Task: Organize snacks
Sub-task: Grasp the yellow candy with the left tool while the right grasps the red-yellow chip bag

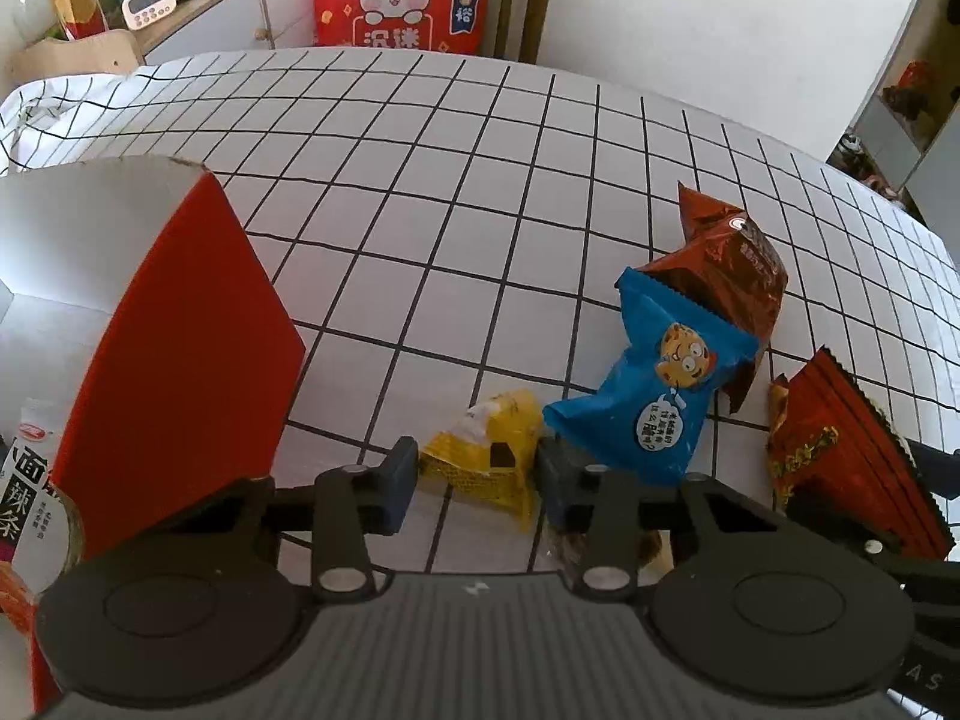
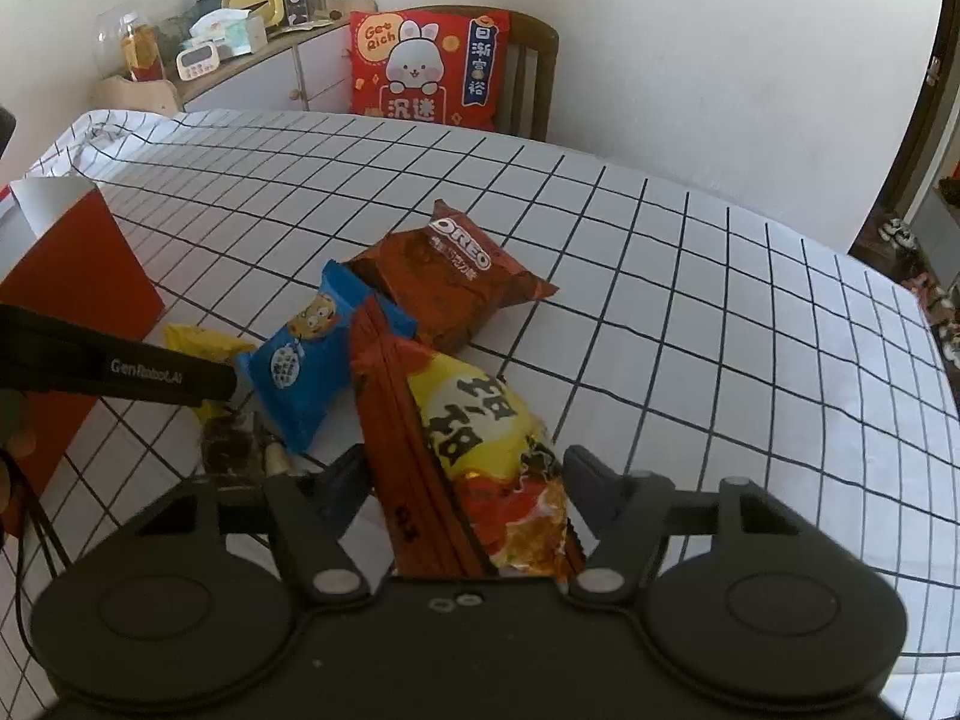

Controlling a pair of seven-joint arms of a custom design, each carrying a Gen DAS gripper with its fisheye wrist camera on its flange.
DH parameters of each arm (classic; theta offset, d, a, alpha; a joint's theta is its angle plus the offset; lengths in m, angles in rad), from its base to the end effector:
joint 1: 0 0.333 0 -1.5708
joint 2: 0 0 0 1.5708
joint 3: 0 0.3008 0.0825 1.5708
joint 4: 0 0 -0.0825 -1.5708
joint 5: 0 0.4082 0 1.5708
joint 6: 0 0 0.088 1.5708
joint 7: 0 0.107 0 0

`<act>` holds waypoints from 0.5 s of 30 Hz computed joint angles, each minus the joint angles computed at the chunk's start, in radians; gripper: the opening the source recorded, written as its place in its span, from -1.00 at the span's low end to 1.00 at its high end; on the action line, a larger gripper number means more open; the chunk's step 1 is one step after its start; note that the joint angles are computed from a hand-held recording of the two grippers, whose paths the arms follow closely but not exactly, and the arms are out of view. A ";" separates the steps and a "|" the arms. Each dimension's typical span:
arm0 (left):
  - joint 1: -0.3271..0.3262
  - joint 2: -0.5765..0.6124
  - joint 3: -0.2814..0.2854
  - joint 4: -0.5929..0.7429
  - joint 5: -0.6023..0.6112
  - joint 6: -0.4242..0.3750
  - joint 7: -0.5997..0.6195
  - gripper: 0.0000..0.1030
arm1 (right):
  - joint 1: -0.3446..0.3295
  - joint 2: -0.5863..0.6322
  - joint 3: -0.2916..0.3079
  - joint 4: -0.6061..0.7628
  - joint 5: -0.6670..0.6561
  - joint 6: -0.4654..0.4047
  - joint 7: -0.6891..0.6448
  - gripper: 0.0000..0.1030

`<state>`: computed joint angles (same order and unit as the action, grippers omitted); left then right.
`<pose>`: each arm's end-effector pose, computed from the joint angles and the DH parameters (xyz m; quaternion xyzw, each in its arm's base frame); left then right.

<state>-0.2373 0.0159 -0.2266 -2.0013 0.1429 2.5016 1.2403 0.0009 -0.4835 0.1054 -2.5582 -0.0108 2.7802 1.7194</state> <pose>0.5531 -0.2772 0.4771 -0.6038 0.7584 -0.2015 0.1401 0.4644 0.0520 0.4871 -0.6544 0.6727 -0.2330 0.2548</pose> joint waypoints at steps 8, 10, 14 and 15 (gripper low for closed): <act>0.002 -0.054 0.005 -0.043 -0.031 0.003 0.032 -0.28 | -0.010 -0.060 0.022 -0.020 -0.015 -0.018 0.048 0.00; 0.001 -0.075 0.006 -0.059 -0.040 0.005 0.044 -0.28 | -0.009 -0.081 0.025 -0.030 -0.017 -0.019 0.053 -0.01; -0.005 -0.130 0.014 -0.097 -0.091 0.005 0.084 -0.28 | -0.002 -0.130 0.030 -0.043 -0.005 -0.046 0.070 -0.03; -0.008 -0.145 0.017 -0.106 -0.103 0.001 0.095 -0.28 | 0.003 -0.145 0.029 -0.048 0.000 -0.053 0.072 -0.03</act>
<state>-0.2449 -0.1294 -0.2095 -2.1068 0.0403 2.5030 1.3351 0.0040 -0.6285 0.1340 -2.6060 -0.0103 2.7274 1.7916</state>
